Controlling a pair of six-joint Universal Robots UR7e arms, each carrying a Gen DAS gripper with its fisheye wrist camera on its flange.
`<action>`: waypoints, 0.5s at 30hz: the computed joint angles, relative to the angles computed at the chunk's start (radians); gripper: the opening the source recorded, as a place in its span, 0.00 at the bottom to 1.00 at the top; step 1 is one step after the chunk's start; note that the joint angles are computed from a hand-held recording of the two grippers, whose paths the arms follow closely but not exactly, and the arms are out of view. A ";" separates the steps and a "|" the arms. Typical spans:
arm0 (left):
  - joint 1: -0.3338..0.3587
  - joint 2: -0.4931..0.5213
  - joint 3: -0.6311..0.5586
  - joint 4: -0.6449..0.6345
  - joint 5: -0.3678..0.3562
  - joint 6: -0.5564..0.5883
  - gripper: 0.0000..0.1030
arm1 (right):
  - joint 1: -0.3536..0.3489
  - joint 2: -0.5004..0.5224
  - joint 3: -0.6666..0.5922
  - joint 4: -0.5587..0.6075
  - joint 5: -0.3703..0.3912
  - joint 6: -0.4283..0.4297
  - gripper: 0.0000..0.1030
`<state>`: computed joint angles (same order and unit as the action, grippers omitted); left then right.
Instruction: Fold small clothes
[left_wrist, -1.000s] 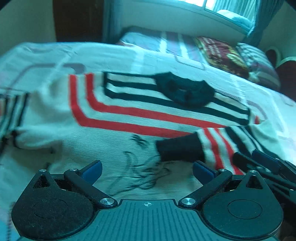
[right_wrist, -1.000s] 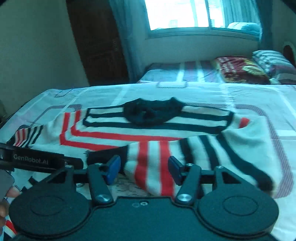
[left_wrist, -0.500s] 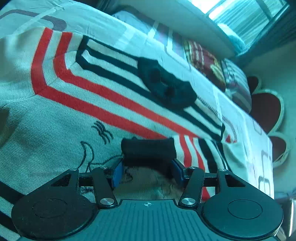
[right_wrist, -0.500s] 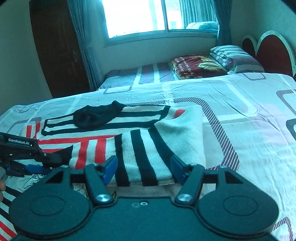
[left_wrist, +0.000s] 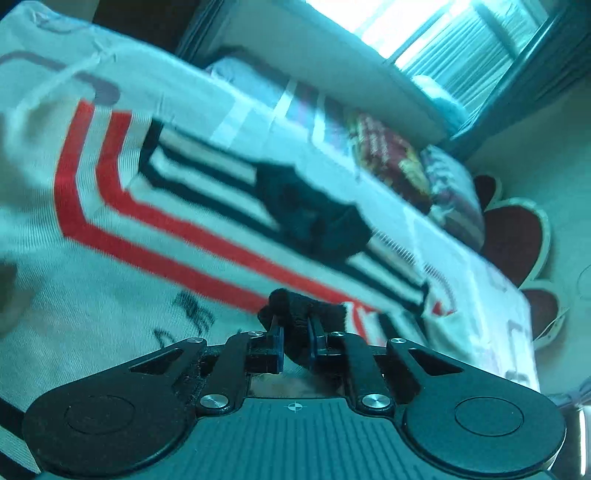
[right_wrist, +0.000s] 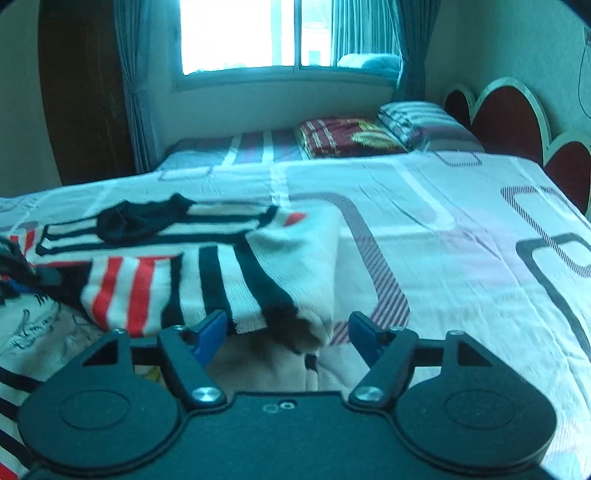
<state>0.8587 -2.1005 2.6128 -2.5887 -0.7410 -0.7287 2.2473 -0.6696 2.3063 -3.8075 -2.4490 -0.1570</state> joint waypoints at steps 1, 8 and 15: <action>-0.012 -0.028 -0.004 0.013 0.012 -0.002 0.11 | -0.001 0.005 0.002 0.006 0.001 0.006 0.68; 0.010 -0.138 -0.071 0.088 0.109 0.064 0.11 | -0.011 0.034 -0.019 0.051 0.021 0.016 0.65; 0.166 -0.047 -0.083 0.085 0.053 0.142 0.12 | -0.029 0.051 -0.041 0.097 -0.007 0.060 0.38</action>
